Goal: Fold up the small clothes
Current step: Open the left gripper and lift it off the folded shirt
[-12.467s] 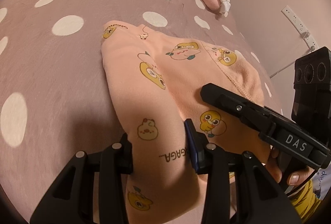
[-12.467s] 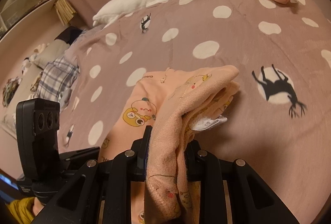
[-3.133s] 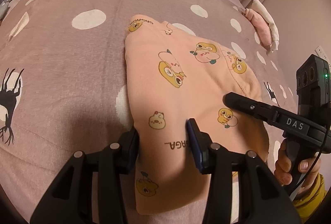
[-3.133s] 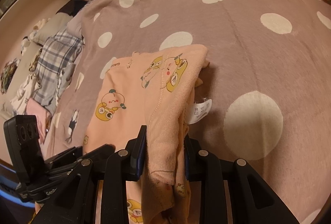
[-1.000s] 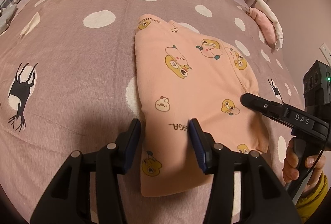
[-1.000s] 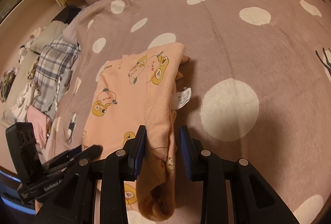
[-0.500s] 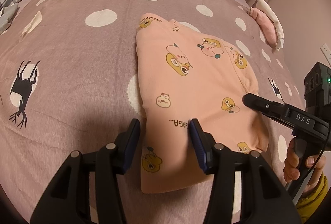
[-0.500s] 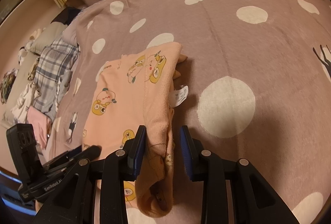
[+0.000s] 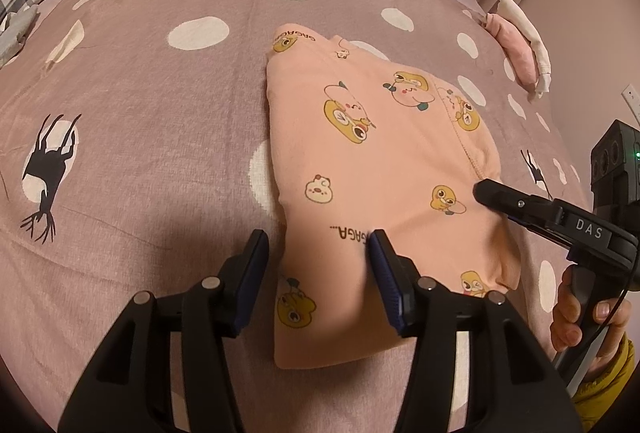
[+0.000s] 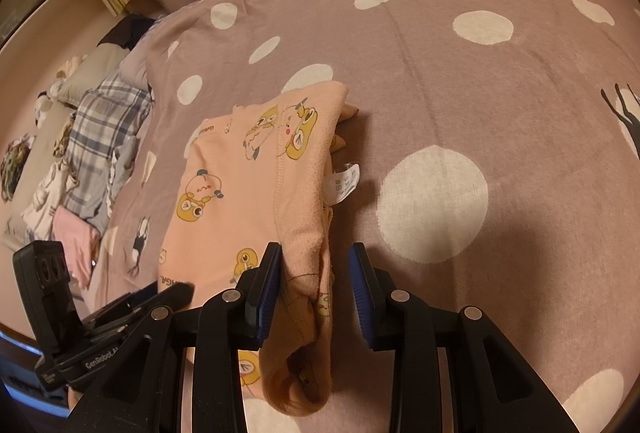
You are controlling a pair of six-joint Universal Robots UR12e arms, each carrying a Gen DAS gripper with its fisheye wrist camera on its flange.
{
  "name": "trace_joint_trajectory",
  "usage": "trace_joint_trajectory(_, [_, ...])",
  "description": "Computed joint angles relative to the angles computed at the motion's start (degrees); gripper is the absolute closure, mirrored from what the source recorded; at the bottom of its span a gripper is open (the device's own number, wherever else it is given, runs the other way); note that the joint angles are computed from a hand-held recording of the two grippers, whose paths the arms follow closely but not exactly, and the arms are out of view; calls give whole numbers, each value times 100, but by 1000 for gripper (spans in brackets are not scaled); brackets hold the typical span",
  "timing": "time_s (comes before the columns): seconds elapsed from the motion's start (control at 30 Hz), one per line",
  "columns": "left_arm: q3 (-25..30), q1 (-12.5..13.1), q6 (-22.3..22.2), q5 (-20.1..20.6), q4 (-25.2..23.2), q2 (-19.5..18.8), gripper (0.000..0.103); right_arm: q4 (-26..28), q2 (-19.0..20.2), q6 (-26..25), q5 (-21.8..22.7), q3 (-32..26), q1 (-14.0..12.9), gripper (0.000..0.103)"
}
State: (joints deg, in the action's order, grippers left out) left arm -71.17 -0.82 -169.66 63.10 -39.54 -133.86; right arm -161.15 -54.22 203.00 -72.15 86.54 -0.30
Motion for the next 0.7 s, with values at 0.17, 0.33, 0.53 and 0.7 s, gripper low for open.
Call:
trace_joint_trajectory(0.17, [2,-5,8,16,-3,2,50,4,-3,-4,3,3,-5,70])
trace_joint_trajectory(0.33, [-1,-6,-1,21,-5,4,49,5,-2,-8,3,2,-4,69])
trace_joint_trajectory(0.53, [-11,-2,-13,23,0,9,49,6,-7,-7,6,6,-6,69])
trace_joint_trajectory(0.7, [-49,-3,-47,55,21,33,48,6,-12,-11,13,13,-13,69])
